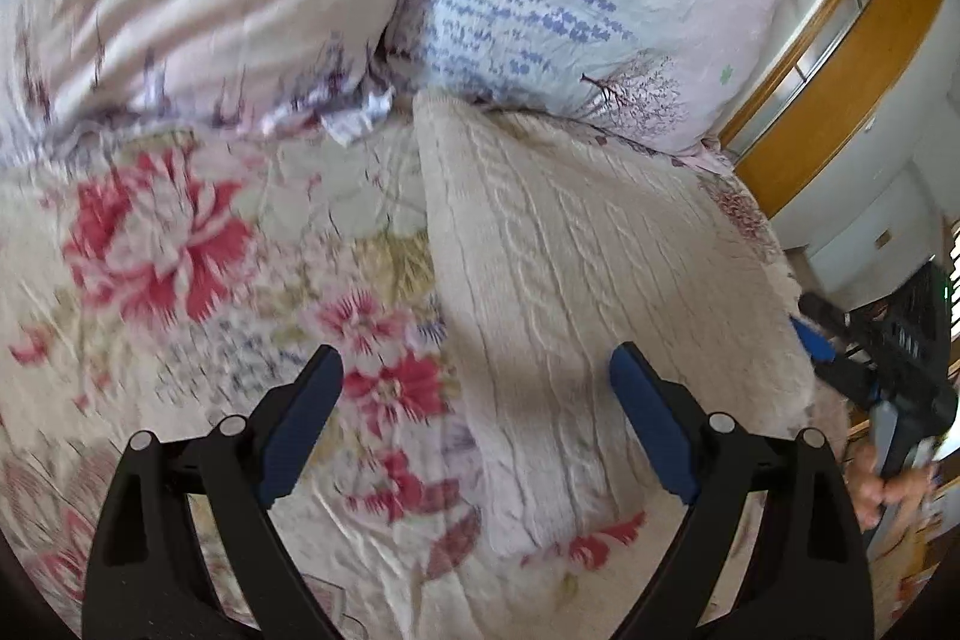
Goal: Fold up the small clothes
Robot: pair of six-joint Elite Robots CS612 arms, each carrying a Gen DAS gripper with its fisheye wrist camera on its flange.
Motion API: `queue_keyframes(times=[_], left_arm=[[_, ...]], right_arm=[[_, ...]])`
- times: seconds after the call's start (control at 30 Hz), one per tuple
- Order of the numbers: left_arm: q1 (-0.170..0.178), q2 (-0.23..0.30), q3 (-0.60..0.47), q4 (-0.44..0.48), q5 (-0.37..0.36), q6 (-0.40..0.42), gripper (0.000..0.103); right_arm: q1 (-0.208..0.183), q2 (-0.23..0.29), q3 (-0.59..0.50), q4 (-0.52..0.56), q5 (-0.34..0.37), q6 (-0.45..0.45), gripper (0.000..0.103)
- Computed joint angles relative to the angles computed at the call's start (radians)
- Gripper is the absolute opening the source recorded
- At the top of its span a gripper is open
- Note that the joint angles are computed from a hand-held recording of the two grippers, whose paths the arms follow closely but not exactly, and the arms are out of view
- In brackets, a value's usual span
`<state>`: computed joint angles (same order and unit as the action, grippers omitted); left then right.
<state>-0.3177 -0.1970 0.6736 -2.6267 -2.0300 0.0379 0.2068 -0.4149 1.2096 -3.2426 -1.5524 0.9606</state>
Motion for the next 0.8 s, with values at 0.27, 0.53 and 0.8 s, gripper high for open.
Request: queue_keyframes(times=[0.27, 0.53, 0.8], left_arm=[[-0.003, -0.026, 0.057, 0.0, -0.03, 0.017, 0.077], [-0.01, -0.043, 0.103, -0.034, -0.016, 0.044, 0.053], [-0.023, -0.081, 0.184, -0.132, 0.061, 0.068, 0.061]], right_arm=[[0.027, -0.014, 0.024, 0.007, 0.002, -0.072, 0.05], [0.038, 0.005, -0.002, 0.036, -0.038, -0.095, 0.009], [0.055, -0.028, 0.031, 0.067, -0.179, -0.12, 0.009]])
